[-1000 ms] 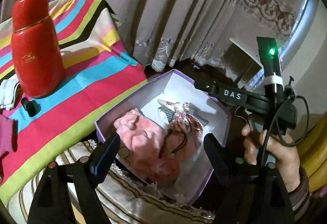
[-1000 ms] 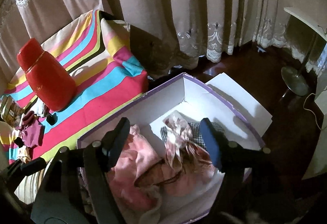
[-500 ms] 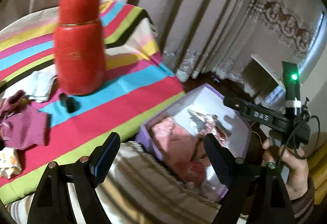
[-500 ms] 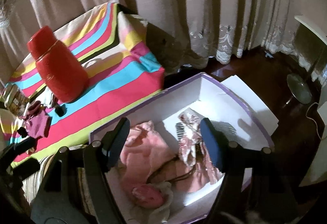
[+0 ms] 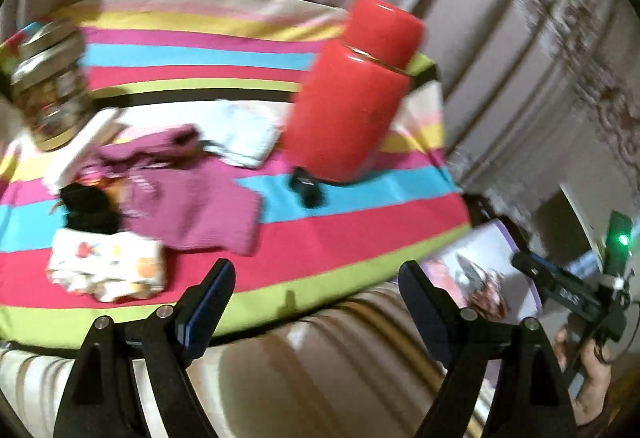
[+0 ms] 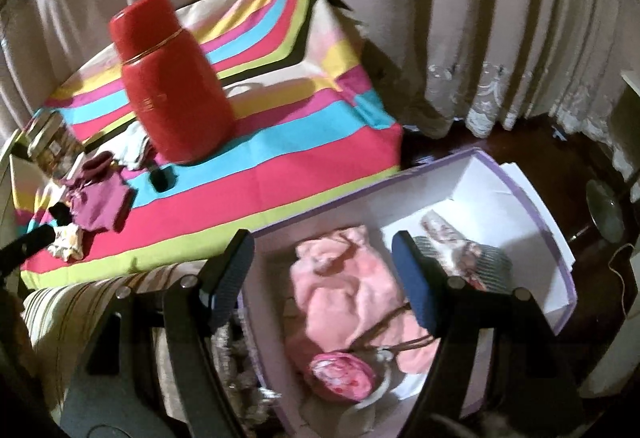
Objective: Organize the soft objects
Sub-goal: 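Move both open tools back over the striped cloth, then grasp the white wrapped packet with the left tool while the right tool grasps the magenta knit sock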
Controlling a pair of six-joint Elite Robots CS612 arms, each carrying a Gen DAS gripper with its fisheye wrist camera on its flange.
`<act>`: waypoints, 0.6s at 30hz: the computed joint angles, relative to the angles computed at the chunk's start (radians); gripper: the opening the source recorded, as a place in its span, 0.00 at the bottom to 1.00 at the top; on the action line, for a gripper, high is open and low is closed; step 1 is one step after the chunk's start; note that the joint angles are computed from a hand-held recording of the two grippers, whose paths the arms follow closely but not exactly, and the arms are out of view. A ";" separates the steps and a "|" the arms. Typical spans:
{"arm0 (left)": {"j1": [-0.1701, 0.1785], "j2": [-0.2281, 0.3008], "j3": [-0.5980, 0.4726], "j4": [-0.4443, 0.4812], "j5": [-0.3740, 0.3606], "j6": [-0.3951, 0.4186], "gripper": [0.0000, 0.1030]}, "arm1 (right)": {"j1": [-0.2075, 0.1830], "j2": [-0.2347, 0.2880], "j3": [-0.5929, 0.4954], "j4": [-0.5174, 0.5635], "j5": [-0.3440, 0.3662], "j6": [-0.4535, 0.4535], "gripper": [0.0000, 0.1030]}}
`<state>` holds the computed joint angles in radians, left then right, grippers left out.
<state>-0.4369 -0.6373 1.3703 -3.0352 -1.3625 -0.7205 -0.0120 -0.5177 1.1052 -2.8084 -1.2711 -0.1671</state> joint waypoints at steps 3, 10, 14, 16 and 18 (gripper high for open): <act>0.013 -0.016 0.035 -0.007 0.032 -0.034 0.82 | 0.009 -0.004 0.001 0.013 0.014 -0.016 0.72; 0.039 -0.048 0.105 -0.028 0.097 -0.085 0.82 | 0.034 -0.008 -0.004 0.028 0.035 -0.069 0.72; 0.054 -0.055 0.122 -0.028 0.127 -0.093 0.82 | 0.053 -0.002 -0.019 0.050 0.043 -0.108 0.72; 0.061 -0.059 0.127 -0.023 0.140 -0.093 0.82 | 0.064 0.001 -0.027 0.058 0.047 -0.129 0.72; 0.070 -0.061 0.131 -0.018 0.153 -0.093 0.82 | 0.073 0.003 -0.033 0.063 0.051 -0.147 0.72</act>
<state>-0.3670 -0.6980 1.5014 -3.0532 -1.2097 -0.8132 0.0610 -0.5144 1.0717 -2.7451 -1.2197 -0.3138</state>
